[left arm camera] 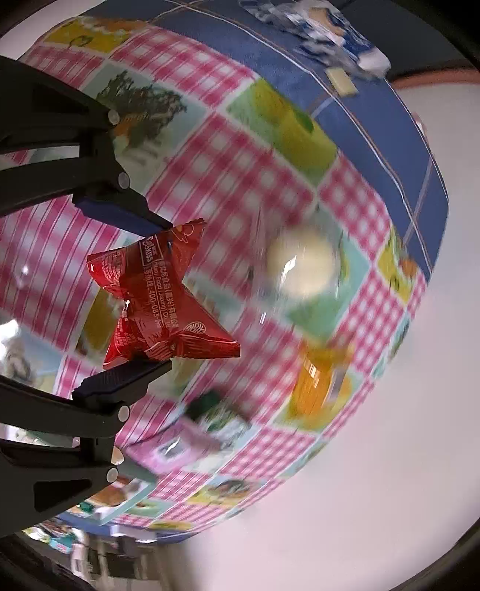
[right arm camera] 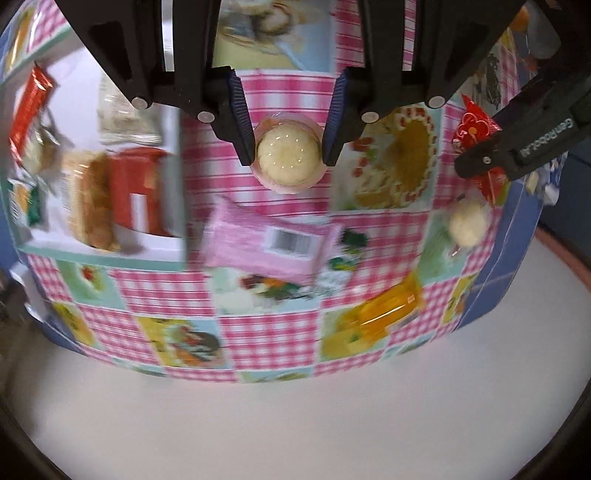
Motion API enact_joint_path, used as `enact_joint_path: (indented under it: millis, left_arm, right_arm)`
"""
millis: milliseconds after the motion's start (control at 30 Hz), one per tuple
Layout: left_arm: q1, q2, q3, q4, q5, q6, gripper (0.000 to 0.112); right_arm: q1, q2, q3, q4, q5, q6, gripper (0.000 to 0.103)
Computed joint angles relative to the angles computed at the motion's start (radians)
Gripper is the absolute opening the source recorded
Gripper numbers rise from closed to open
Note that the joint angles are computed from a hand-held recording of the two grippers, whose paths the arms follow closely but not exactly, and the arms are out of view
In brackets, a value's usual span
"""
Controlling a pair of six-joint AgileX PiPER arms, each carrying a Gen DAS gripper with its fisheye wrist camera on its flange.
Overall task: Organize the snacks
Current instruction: 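Lift both snacks and carry them over the white tray, then lower both snacks into the white tray and open both tools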
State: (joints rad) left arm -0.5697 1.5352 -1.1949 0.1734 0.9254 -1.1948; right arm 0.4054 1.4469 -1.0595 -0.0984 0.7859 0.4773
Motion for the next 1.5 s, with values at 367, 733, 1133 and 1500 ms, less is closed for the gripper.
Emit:
enact_joint_path:
  millis: [367,733,1133,1500]
  left_arm:
    - [-0.213,0.165,-0.283,0.000,0.042,0.076,0.067]
    - [-0.419,0.439,-0.700,-0.007,0.176,0.199,0.067]
    - [-0.461,0.595,-0.865,-0.034,0.250,0.237,0.067]
    - [-0.461,0.623,-0.895,-0.066,0.262,0.254,0.069]
  right_arm:
    - [-0.417,-0.153,0.070,0.093,0.035,-0.166,0.040]
    - [-0.873,-0.150,0.047,0.352,0.092,-0.485,0.040]
    - [-0.999,-0.089,0.027,0.456,0.149,-0.629,0.040]
    - [-0.970,-0.072,0.032,0.457,0.177,-0.644,0.040]
